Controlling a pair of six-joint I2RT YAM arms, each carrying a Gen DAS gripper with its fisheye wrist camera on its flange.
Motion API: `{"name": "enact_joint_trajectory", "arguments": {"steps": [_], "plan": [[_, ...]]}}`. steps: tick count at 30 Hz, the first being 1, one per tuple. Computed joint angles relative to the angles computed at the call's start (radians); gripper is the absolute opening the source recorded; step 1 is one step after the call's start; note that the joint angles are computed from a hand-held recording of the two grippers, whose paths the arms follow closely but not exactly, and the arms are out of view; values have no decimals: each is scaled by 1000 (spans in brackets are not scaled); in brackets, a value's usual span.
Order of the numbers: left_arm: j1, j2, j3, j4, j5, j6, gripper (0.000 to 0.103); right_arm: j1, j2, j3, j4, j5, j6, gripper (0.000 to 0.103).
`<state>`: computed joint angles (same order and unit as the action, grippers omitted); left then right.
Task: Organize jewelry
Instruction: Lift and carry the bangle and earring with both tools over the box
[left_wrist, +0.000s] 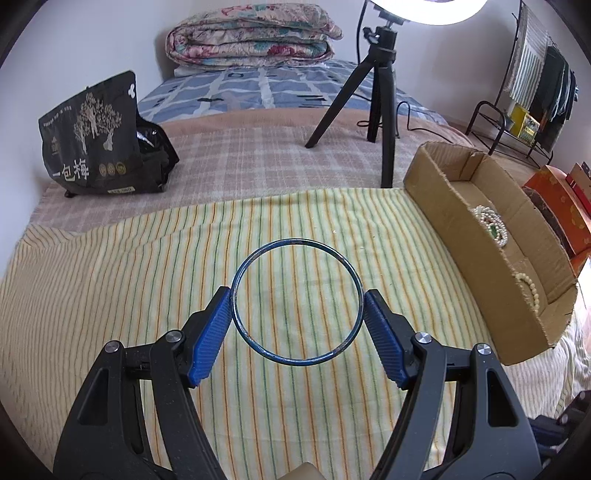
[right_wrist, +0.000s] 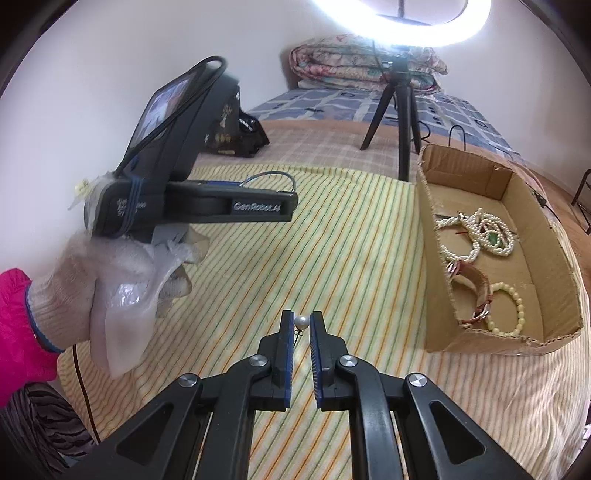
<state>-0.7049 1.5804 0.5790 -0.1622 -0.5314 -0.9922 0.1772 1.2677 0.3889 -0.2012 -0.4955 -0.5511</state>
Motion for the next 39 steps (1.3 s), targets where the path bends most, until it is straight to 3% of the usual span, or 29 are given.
{"name": "enact_joint_trajectory", "arguments": {"steps": [15, 39], "plan": [[-63, -15, 142, -66, -46, 21, 73, -180, 6, 123, -104, -81, -64, 6], [-32, 202, 463, -63, -26, 165, 73, -378, 217, 393, -154, -112, -140, 6]]}}
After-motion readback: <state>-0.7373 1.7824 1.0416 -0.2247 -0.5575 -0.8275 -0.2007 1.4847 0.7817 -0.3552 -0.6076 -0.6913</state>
